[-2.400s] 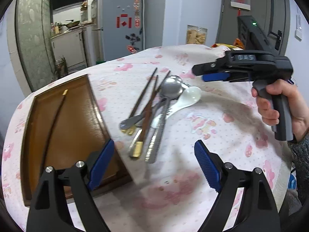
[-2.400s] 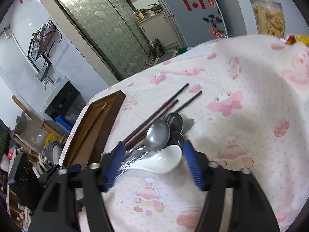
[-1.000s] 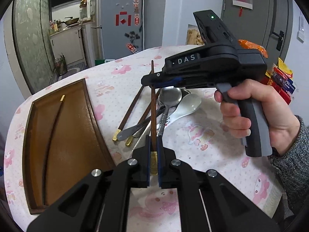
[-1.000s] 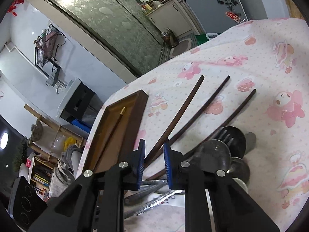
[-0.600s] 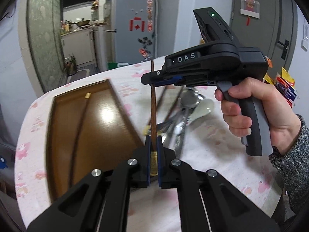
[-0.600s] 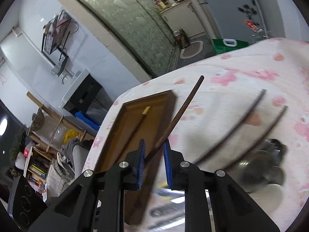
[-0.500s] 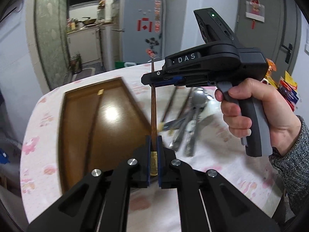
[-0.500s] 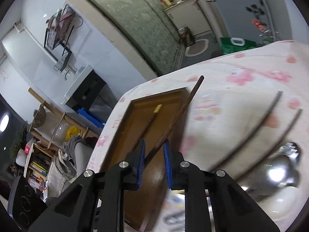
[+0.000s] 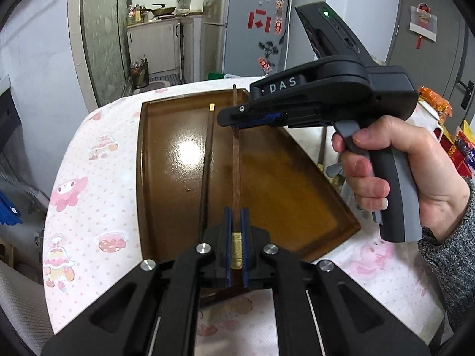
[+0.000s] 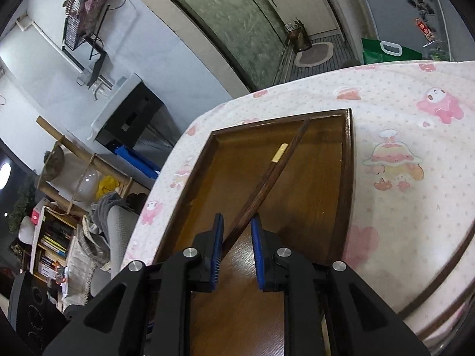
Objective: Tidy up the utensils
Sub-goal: 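Lay the chopstick in the tray beside the first and release, then grasp the metal spoon by its handle with the left gripper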
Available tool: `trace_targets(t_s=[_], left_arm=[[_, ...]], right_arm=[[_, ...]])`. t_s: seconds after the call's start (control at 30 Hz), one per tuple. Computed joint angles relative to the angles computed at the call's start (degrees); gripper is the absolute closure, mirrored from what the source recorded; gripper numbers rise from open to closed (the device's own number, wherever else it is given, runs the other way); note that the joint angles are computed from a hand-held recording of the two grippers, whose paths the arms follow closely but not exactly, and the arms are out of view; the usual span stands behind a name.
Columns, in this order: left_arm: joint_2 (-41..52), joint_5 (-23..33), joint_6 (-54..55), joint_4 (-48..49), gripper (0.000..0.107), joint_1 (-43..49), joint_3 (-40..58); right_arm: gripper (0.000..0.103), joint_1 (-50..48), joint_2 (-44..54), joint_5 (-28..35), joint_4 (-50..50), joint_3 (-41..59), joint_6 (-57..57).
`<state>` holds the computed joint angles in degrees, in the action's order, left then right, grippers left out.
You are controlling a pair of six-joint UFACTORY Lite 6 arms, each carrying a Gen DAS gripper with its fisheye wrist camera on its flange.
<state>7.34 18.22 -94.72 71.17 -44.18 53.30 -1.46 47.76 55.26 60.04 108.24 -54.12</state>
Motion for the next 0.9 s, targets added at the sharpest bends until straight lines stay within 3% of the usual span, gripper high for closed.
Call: trace_targets(t_s=[0.3,0.47,0.57,0.6,0.63,0.67,0.7,0.77,0.9], left_arm=[[7.1,1.1,0.5,-0.5,0.100,0.1,5.1],[7.5,1.6,0.6,-0.2,0.100,0.2,5.3],[8.1,3.1,3.1,-1.9,0.099,-0.5,6.2],[8.0,3.4,3.3,-2.0,0.091,-0.8,6.2],[7.8,4.6,2.6,-1.2,0.070,-1.5,6.0],[7.6,5.6,0.9,0.4,0.059,-2.1,5.6],[6.8,7.7,-1.8,2.8,0.042,-3.3,4.8],[4.9,9.1,-4.6,4.9,0.036,-5.0,3.0],[3.4,8.3,-5.4,5.1,0.029,-7.3,2.9]], right_arm=[[0.081,0.9,3.6,-2.6,-3.1,4.6,2.3],[0.053,-0.6,0.7,-2.0,-1.2,0.9,0.4],[0.053,-3.1,-4.1,0.1,0.8,-4.5,-3.8],[0.053,-4.3,-5.9,0.9,1.1,-6.3,-5.4],[0.053,-5.8,-7.8,1.9,1.3,-8.2,-7.0],[0.051,-7.4,-9.3,2.9,1.3,-9.5,-8.3],[0.049,-9.6,-10.9,4.1,0.9,-10.6,-9.6],[0.042,-13.7,-12.5,7.1,0.1,-11.1,-11.2],[0.038,-24.1,-13.2,11.3,-2.4,-9.0,-13.9]])
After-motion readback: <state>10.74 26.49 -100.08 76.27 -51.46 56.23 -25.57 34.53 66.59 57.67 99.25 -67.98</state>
